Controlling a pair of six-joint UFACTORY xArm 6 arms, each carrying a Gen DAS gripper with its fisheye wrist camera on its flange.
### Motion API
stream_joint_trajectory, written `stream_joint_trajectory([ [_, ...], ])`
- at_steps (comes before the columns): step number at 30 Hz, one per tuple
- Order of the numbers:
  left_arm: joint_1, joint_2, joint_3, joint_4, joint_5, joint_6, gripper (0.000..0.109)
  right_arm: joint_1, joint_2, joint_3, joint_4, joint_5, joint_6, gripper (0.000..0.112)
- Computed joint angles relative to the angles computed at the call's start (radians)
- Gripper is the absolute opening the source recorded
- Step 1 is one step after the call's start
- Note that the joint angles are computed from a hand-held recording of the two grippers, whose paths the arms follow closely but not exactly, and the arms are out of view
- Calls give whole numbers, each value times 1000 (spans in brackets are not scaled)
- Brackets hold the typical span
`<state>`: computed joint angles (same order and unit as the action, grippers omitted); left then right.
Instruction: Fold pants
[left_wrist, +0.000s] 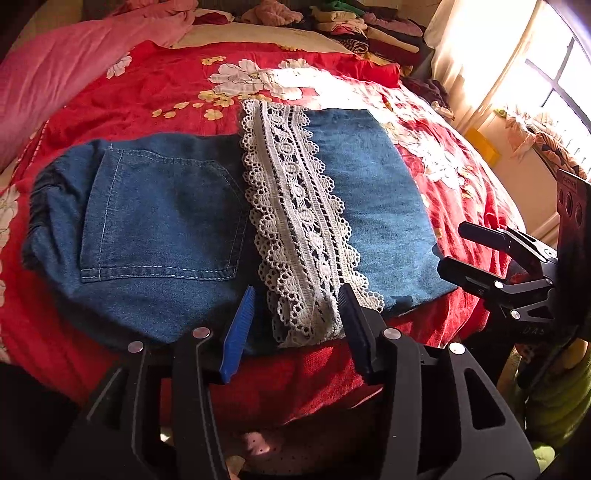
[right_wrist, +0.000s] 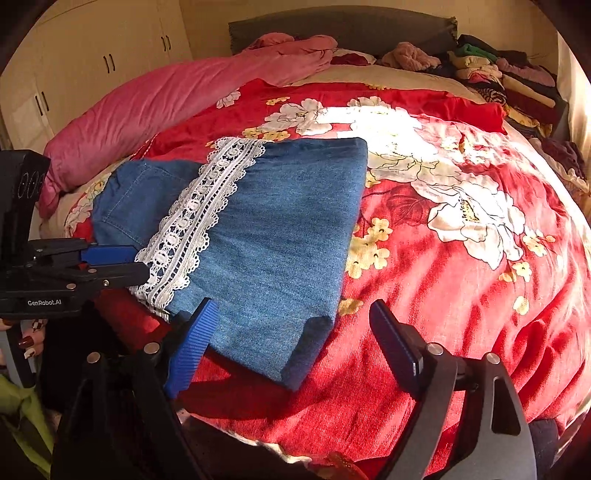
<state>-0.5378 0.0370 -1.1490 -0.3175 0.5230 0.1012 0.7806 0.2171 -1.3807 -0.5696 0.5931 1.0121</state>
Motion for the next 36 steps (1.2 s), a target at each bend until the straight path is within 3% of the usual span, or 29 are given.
stream_joint_trajectory([
  [5,0,-10,6,11,-5,-9,48,4,-8,-1,-28,9,26,90],
  [9,0,-19,10,33,-14,-28,63,10,-17,-2,-59,24,53,95],
  [21,16,-66,39,179,-51,-147,92,19,-41,-15,-140,33,125,96],
  [29,38,-99,71,207,-81,-189,93,23,-18,-68,-120,26,115,96],
  [36,71,-127,108,232,-108,-228,93,30,50,-193,-69,44,12,96],
])
